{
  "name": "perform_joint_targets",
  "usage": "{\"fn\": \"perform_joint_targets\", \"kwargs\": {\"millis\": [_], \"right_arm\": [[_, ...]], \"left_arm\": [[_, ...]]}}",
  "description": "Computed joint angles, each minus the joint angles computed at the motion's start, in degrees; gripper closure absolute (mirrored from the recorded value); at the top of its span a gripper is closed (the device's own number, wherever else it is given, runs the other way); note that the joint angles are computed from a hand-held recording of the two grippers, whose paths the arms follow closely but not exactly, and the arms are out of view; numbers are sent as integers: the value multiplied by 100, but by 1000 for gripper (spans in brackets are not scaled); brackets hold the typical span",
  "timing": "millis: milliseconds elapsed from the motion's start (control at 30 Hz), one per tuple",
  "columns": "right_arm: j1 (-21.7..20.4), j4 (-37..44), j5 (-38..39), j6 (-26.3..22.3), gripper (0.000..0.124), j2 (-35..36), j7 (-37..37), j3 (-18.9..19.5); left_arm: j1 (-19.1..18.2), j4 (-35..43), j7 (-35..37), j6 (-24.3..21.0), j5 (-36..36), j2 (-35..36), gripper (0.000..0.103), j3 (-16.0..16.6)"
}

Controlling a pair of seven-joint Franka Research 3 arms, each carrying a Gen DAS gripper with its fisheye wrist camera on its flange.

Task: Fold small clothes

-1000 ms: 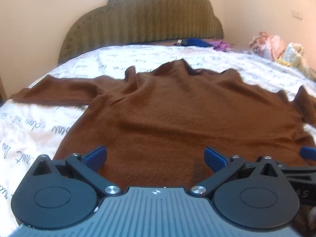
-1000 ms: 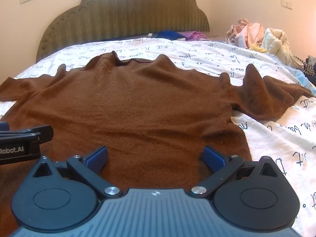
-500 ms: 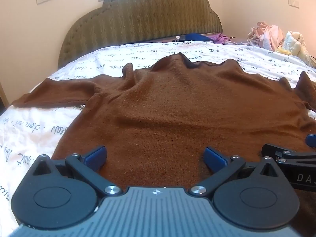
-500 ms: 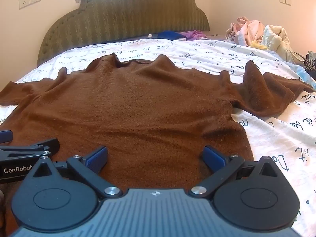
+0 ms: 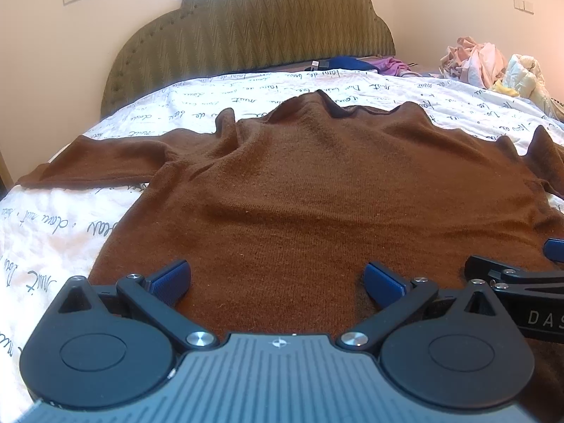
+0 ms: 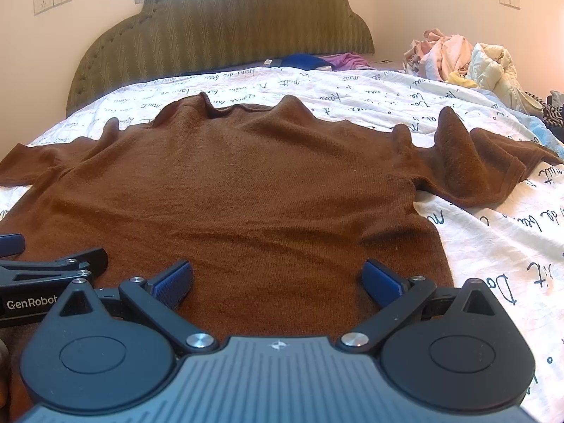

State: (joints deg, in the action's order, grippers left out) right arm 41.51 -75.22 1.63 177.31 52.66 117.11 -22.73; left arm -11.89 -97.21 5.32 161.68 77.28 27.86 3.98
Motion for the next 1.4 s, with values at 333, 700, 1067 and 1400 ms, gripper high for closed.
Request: {"fn": "perform_joint_targets", "kwargs": {"millis": [333,700,1067,1400], "right_arm": [[139,-71,50,59,21,13,77,-176],[490,-111,0,27,21,103,375,-680],[700,-187,-157,95,21,151,713,-994],[179,-346,168,311,21,-117,259,-226]], "left_arm": [[-10,0,-54,96,-95,18,0,66],[46,-53,-174,69,-53,-29,0,7],[64,-157,-360,353,-218,-74,0,126],[192,-250,-404,545,-184,-145,0,28]]}}
